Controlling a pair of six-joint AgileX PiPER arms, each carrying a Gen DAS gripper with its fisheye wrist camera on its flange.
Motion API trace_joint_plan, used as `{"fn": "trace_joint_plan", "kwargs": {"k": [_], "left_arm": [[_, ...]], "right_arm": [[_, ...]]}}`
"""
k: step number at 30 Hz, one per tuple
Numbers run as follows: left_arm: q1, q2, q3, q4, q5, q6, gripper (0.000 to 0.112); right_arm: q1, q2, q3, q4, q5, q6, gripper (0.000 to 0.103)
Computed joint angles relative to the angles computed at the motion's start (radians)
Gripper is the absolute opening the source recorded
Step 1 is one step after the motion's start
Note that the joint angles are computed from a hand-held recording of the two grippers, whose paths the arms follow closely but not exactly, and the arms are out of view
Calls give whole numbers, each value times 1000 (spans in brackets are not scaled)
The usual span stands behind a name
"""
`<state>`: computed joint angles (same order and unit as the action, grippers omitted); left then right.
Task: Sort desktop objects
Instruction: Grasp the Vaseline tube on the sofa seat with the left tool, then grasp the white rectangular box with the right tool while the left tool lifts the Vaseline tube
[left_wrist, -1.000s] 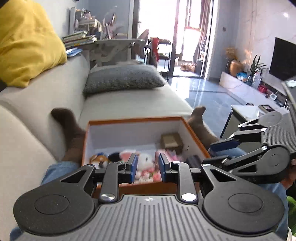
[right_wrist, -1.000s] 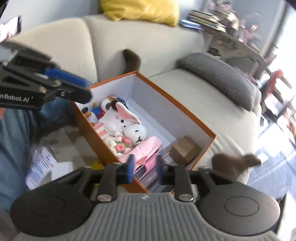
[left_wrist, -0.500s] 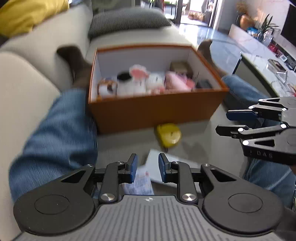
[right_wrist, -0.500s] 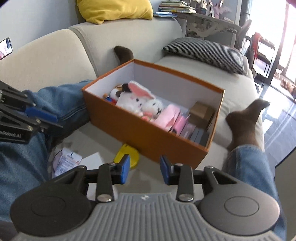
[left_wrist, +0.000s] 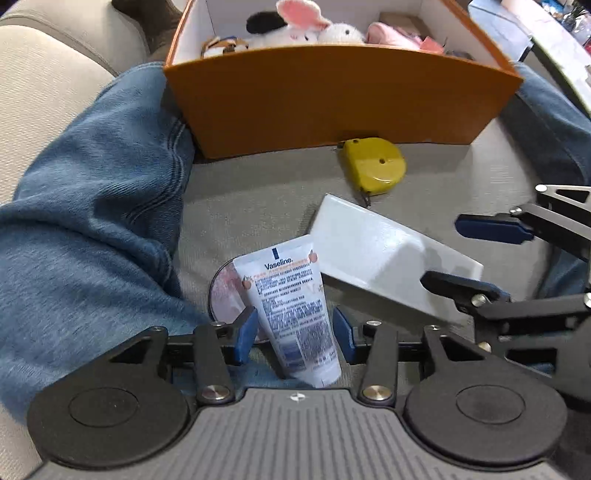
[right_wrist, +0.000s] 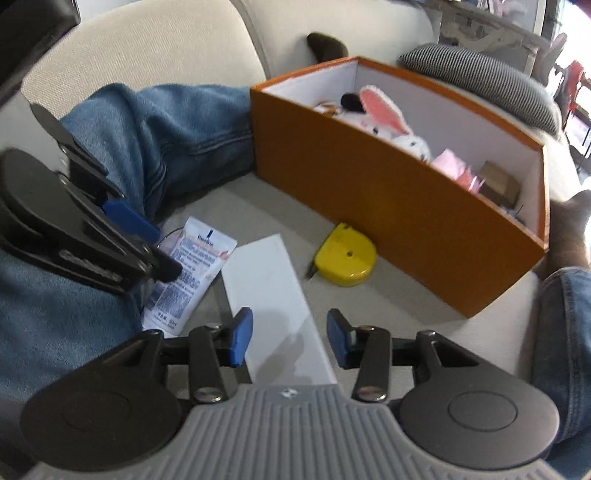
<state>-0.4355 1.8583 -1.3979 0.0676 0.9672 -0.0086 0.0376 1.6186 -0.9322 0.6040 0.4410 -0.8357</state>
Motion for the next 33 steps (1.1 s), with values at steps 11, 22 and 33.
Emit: {"fn": "trace_joint_plan", "kwargs": {"k": [11, 22, 33], "left_arm": [[-46, 143, -85, 98, 45, -105, 65], [-15, 99, 5, 11, -92, -75, 60], [10, 101, 25, -176, -212, 67, 60]], "right_arm": [[-50, 76, -19, 131, 74, -211, 60], [-32, 110, -12, 72, -22, -170, 48], [-97, 97, -58, -196, -35, 103, 45]]}}
